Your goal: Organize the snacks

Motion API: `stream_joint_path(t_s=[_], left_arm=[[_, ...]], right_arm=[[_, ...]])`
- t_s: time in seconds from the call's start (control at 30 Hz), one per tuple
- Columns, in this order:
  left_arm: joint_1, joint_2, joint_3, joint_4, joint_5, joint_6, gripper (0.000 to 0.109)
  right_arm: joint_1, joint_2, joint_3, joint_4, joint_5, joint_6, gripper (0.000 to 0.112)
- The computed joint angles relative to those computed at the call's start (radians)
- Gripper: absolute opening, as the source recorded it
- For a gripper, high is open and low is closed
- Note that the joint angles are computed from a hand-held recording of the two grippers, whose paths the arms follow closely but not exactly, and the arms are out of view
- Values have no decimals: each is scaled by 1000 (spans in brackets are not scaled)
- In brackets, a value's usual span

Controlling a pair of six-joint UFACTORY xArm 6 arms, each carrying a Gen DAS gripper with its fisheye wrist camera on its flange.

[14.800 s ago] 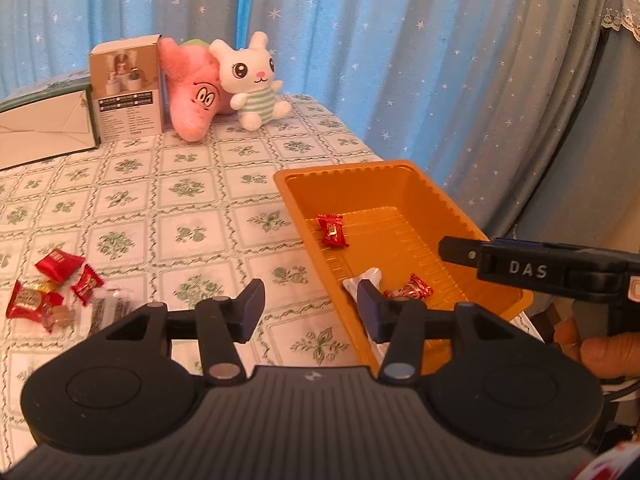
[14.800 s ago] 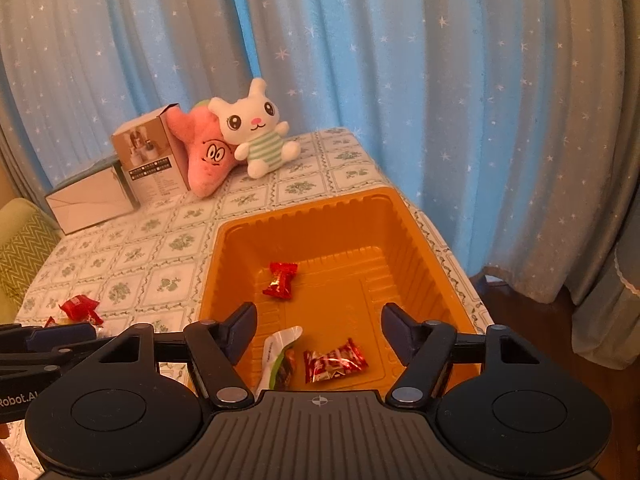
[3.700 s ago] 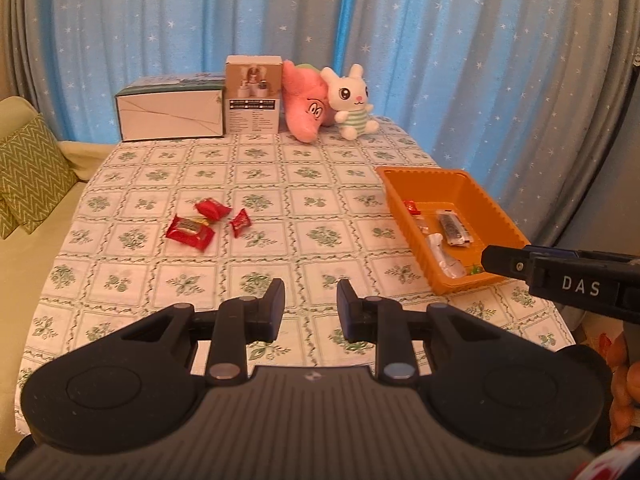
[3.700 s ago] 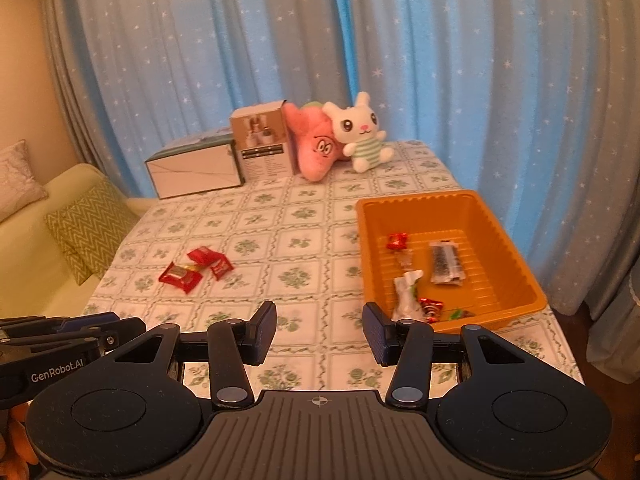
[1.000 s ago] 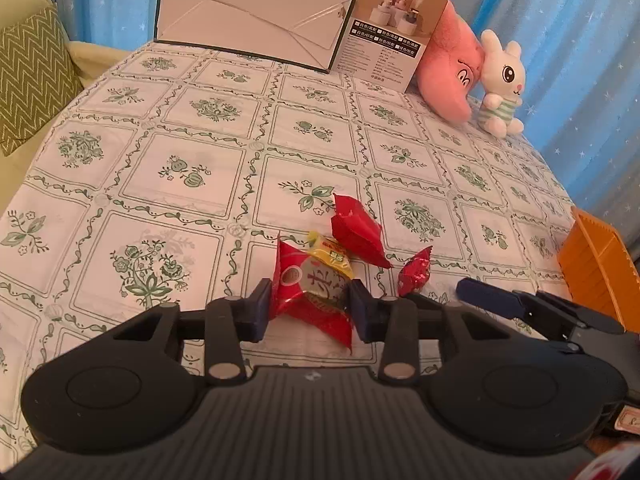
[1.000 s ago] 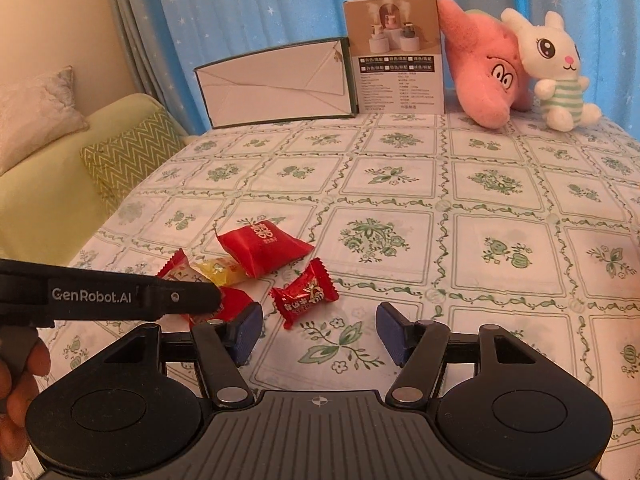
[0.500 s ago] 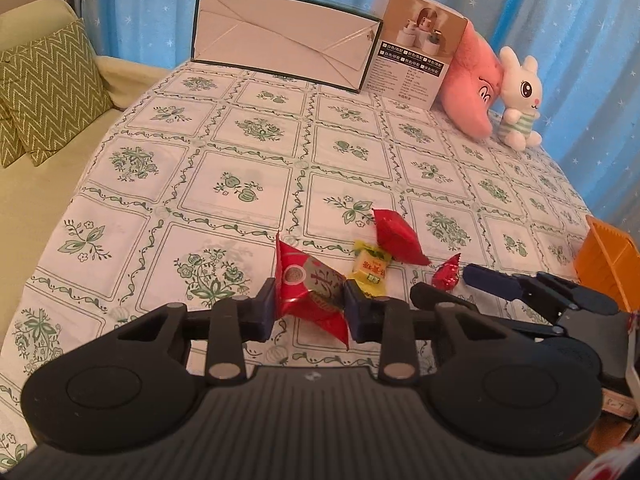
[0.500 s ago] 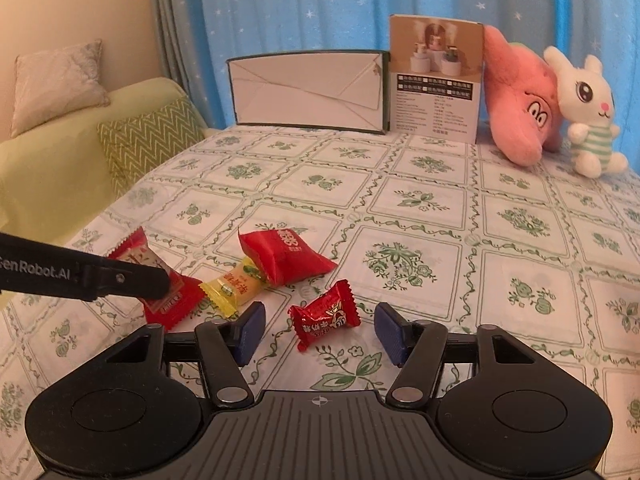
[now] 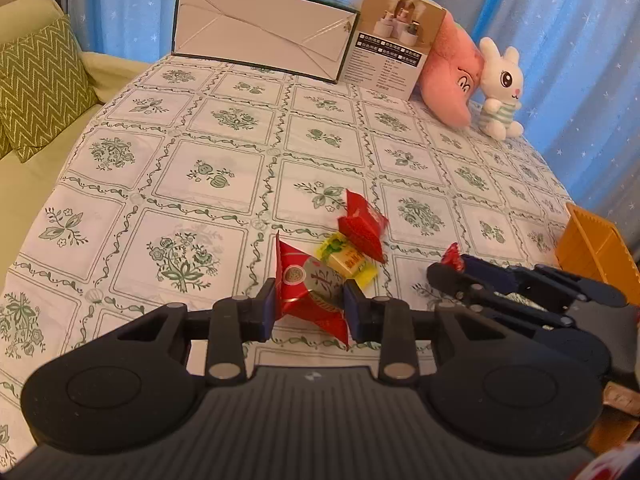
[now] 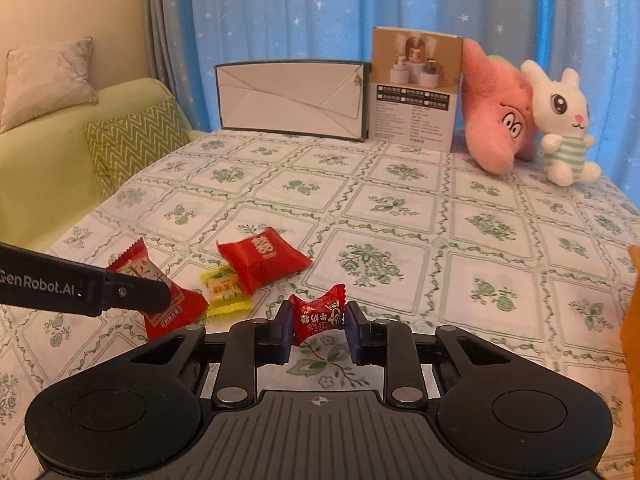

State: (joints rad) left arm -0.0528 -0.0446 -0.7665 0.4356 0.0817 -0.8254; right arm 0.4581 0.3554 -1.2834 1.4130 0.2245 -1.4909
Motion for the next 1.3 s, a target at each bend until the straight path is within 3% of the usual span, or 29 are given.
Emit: stream_joint_path(t_s=[0.1, 0.33, 0.6, 0.97, 1.3], left_arm=[[-13, -21, 7, 32, 10, -24, 31], [-54, -130, 57, 213, 49, -214, 31], [-157, -287, 134, 278, 122, -340, 31], [-342, -460, 175, 349, 303, -504, 31], [-491, -497, 142, 397, 437, -590, 31]], right_arm=[[-11, -47, 42, -2, -9, 7, 27], [-44, -209, 190, 9, -4, 13, 27], [-88, -432, 417, -19, -16, 38, 27], [-175, -736, 678, -203, 12, 258, 27], [-245, -913, 769, -321, 78, 396, 27]])
